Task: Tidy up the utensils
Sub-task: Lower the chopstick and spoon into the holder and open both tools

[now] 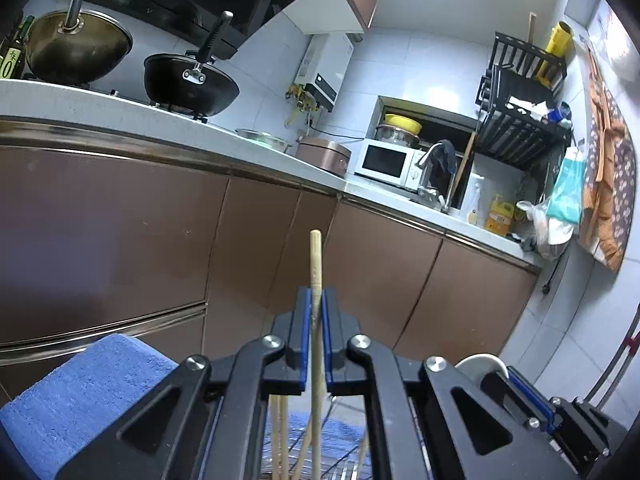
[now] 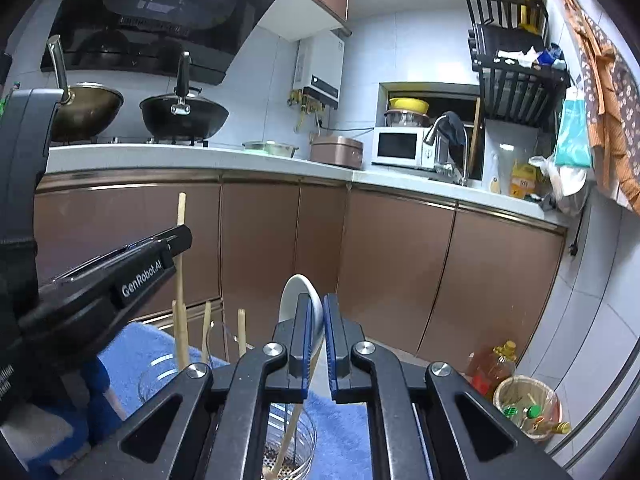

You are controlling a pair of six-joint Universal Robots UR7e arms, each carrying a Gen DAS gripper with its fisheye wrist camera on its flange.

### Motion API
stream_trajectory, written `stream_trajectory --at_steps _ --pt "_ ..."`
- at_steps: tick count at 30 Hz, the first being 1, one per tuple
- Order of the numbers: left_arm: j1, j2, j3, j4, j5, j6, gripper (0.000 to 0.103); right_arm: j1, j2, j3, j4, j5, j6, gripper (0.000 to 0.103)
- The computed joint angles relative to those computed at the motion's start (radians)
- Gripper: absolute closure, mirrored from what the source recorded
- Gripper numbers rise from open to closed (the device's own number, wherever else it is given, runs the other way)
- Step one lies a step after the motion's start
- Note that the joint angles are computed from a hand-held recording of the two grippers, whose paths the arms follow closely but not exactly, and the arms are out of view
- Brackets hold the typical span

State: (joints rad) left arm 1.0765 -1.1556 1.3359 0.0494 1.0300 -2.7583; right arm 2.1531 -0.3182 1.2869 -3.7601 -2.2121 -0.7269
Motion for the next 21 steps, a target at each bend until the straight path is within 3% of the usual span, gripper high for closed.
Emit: stream_trajectory --at_steps 3,6,15,21 --pt "0.021 -0.001 0.008 0.017 0.025 -0.038 0.093 -0.010 -0.013 0.034 0.014 0.012 0.031 0.093" --pt "0.024 -0.021 0.038 0.003 0.027 -0.030 0.074 -0.013 -0.033 0.074 0.012 0.027 0.057 0.084" --pt "0.001 -0.108 0.106 0.061 0.010 -0.019 0.065 0.017 -0.103 0.170 -0.025 0.011 0.094 0.082" --pt "-0.039 -0.206 0.165 0.146 -0.066 -0.020 0.062 0.049 -0.180 0.288 -0.070 -0.009 0.155 0.080"
